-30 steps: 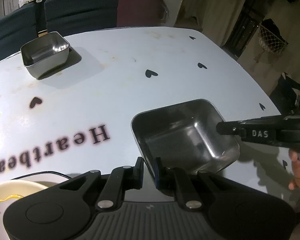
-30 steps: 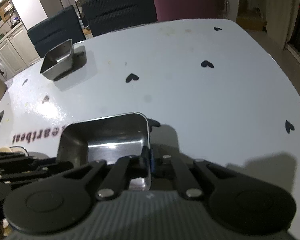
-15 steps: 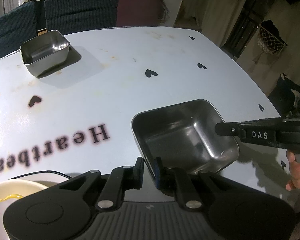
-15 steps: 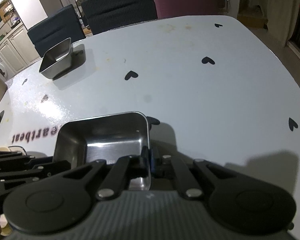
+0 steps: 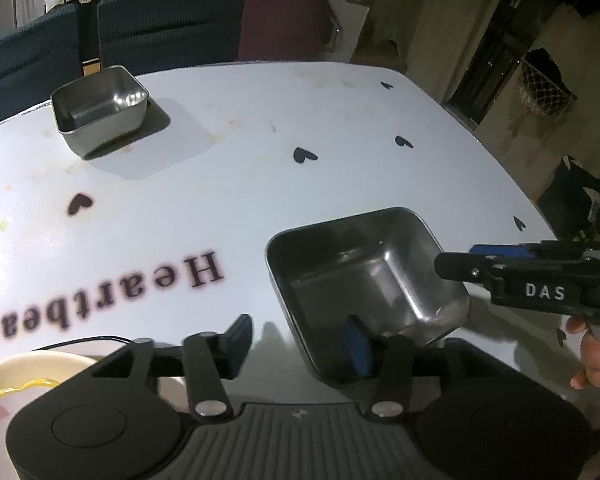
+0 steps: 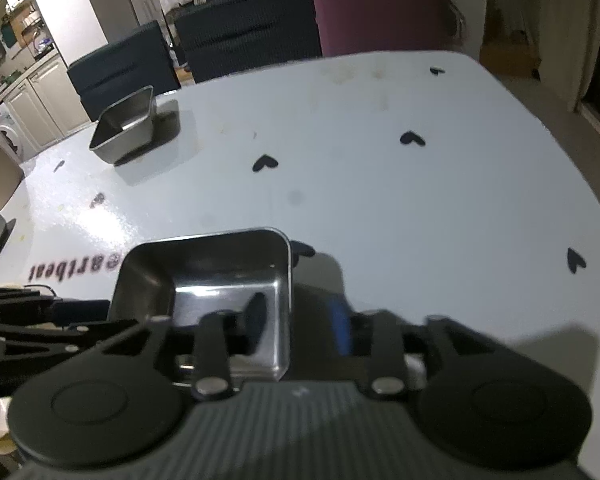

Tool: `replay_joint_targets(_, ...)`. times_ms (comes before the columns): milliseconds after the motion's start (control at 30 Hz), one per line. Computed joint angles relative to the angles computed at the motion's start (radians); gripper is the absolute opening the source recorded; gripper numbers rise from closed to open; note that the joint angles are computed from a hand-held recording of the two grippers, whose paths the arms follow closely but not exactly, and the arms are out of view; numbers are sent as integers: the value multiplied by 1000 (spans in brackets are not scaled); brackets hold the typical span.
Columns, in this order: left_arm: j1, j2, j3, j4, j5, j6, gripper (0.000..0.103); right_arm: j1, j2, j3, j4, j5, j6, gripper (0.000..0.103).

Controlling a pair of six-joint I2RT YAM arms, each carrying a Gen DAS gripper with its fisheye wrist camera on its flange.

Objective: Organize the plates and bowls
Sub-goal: 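Lower the steel tray onto the table and open both grippers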

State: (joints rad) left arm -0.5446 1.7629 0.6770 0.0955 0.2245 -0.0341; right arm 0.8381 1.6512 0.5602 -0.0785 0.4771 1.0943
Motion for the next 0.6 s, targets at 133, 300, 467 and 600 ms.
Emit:
replay_joint_targets(133,16,-41,-22,2,9,-2,75,33,-47,-13,-40,28,28,67)
replay_joint_targets(300,45,-108,-51,-16,28,5,91,80,-97,-14,-114,83,69,87)
replay_joint_targets(467,84,-186,-87,-32,43,21,97,132,-131,4,-207,124,125,98)
replay_joint_targets(600,119,-244,-111,-47,58,47,101,166,-157,7,-253,149,166,103)
